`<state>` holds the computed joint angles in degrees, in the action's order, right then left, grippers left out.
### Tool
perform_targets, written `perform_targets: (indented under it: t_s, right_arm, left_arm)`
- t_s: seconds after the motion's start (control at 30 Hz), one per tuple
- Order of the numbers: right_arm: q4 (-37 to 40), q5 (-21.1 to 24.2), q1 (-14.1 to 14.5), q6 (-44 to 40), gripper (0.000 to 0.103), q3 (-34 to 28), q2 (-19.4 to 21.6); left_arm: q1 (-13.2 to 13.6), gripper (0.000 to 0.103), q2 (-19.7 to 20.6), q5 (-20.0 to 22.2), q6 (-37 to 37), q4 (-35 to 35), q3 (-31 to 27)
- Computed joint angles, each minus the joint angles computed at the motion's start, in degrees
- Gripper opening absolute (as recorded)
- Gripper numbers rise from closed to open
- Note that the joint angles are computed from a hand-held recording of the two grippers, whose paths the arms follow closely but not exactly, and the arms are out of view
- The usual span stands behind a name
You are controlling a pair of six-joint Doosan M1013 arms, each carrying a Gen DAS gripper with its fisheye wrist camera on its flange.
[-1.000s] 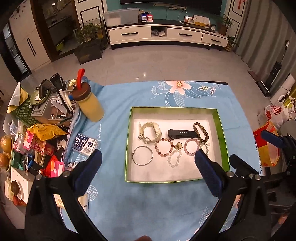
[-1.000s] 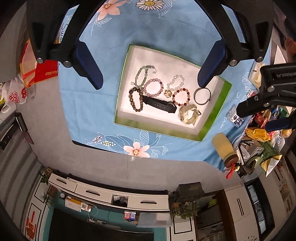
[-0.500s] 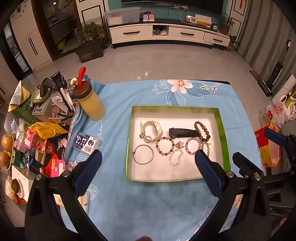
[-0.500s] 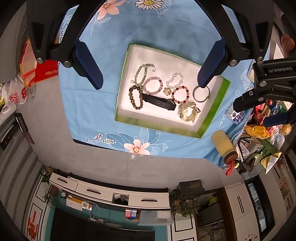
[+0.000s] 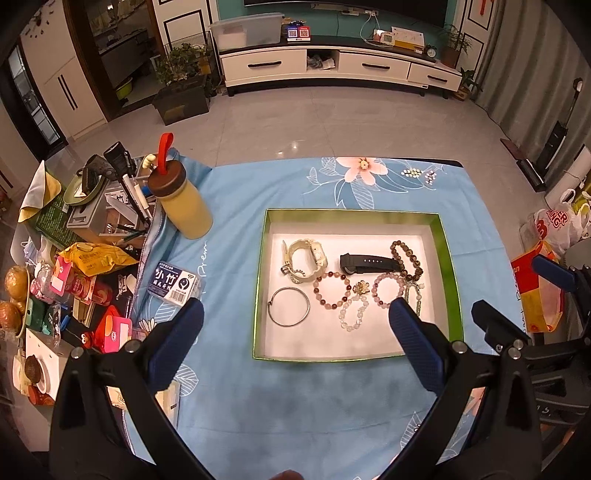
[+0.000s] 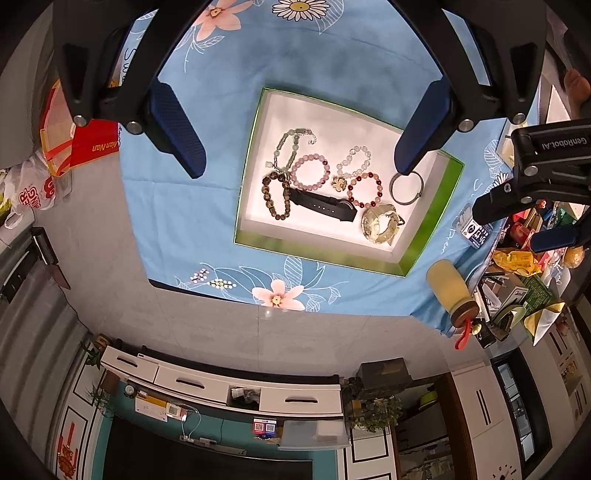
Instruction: Organize jewelry
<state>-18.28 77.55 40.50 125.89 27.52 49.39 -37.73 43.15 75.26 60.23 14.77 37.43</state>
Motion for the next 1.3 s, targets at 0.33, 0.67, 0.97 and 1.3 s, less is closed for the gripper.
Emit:
perform_targets:
  t_s: [0.33,0.67,0.97,1.3]
  right_arm:
    - [-1.45,0.14,-0.02,1.0,0.102,0.2,-0.25]
    - [-1.93,0.29,0.0,1.23,0.102,0.09,-0.21]
    - [-1.94,0.3,-0.04,1.36,0.102,0.34,-0.34]
    - [-1.4,-0.57,-0.1,1.44,0.102,1.18,-0.66]
  left_arm:
    - [0.1,0.101,-0.19,0.41,-0.19,0.59,0.26]
    - [0.03,0.101,-0.03,1.04,-0.11,1.07,0.07]
    - [0.05,0.101,-0.02,1.12,-0.22,1.3,0.33]
    - [0.42,0.101,-0.04,0.82,-0.49,-0.36,0.51]
